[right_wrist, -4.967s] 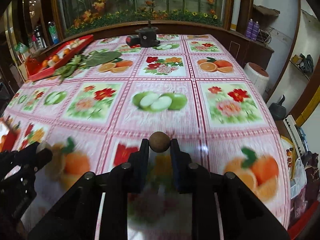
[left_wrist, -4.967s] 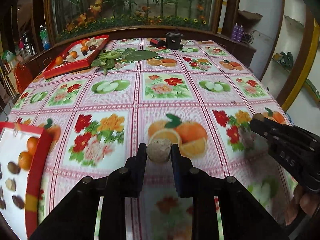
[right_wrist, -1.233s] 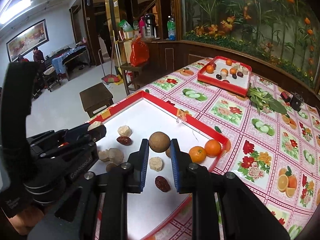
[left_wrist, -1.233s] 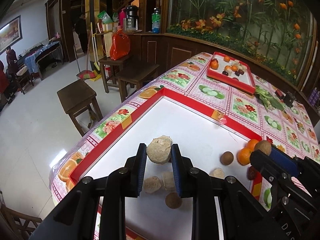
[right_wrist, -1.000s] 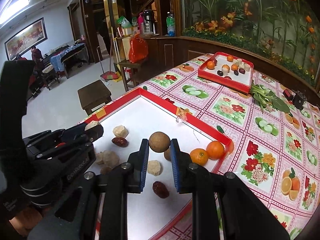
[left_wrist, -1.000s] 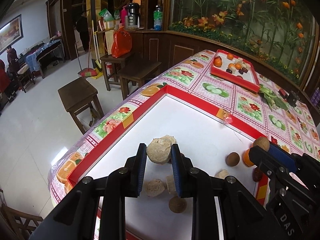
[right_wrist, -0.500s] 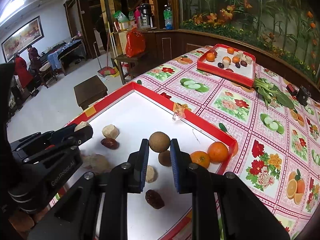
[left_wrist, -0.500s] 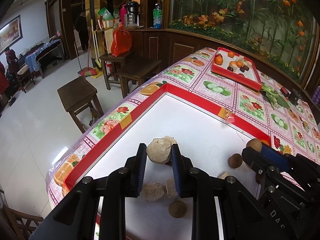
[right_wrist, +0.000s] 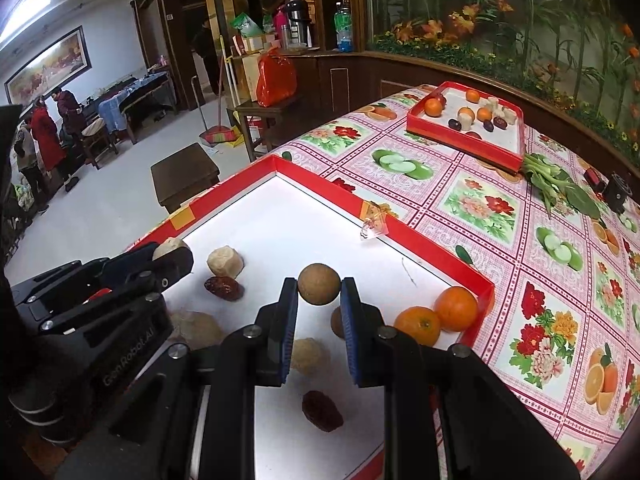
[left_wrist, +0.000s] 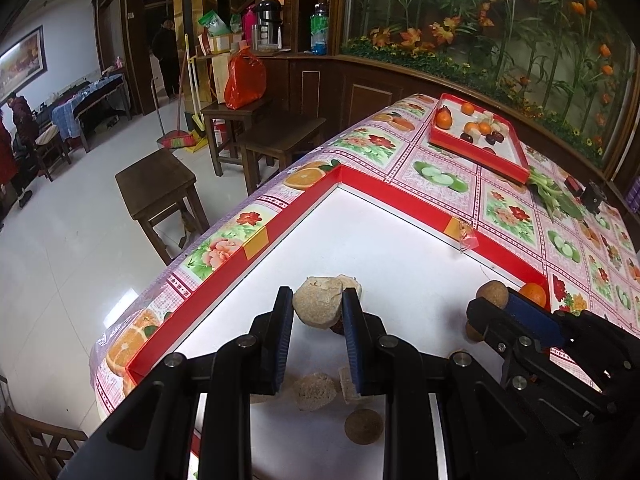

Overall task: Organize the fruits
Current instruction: 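Lower both held balls toward the tray floor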

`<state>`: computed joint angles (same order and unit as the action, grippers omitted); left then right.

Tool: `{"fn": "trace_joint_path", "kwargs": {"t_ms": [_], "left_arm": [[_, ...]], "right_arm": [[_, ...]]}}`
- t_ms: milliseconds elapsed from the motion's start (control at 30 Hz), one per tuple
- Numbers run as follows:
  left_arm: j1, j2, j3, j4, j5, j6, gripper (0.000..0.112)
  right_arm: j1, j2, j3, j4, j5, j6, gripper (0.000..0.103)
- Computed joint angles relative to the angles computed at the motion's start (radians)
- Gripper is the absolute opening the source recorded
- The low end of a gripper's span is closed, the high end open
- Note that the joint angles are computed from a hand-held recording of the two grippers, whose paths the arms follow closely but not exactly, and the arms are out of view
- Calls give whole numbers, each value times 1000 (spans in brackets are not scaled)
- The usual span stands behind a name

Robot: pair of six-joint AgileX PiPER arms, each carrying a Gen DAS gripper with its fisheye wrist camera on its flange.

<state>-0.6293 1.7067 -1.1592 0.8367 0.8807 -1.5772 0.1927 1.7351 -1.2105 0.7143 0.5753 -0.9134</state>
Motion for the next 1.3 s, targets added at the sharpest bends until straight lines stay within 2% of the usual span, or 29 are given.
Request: {"fn": "trace_joint_path", "kwargs": {"t_ms": [1067,1300], "left_arm": [[40,0,-3,-20,-25,-2,24],[84,18,-29,-70,-34,42,24]], "right_arm": [[29,63,-42,-33,-16,56,24],[31,78,-64,-48,-7,70,24]]}}
